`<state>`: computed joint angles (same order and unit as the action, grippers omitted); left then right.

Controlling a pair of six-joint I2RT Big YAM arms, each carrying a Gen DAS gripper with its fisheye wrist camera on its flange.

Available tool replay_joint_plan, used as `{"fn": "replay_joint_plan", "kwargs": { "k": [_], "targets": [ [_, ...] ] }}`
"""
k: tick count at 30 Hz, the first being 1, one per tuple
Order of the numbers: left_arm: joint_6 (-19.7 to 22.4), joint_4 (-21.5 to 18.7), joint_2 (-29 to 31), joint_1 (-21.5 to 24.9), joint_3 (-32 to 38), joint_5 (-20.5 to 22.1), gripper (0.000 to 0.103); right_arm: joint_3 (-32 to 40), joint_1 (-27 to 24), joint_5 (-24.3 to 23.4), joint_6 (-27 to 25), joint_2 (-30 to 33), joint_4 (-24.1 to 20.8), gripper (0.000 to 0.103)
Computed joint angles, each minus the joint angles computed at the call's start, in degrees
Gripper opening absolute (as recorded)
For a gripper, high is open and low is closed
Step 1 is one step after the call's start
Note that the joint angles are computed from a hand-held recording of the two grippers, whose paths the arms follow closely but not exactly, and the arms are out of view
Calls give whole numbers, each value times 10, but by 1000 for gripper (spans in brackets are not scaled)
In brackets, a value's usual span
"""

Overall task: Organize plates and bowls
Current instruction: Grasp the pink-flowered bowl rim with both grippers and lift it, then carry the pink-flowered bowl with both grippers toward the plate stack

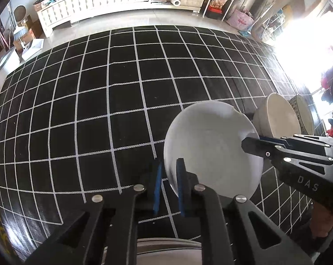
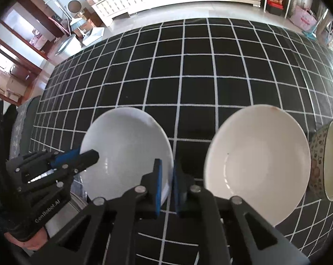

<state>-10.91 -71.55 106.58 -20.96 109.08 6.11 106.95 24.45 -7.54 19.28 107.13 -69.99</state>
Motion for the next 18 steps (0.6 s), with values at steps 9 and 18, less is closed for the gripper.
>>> {"fn": "replay_joint_plan", "kwargs": {
  "k": [9,18],
  "targets": [
    [-9,-1,1,-9,0,-12,7,-20,6,16,-5,-11,17,8],
    [-25,-7,-19,-25,-5,-21,7,-33,9,20,8,-37,20,8]
  ]
}}
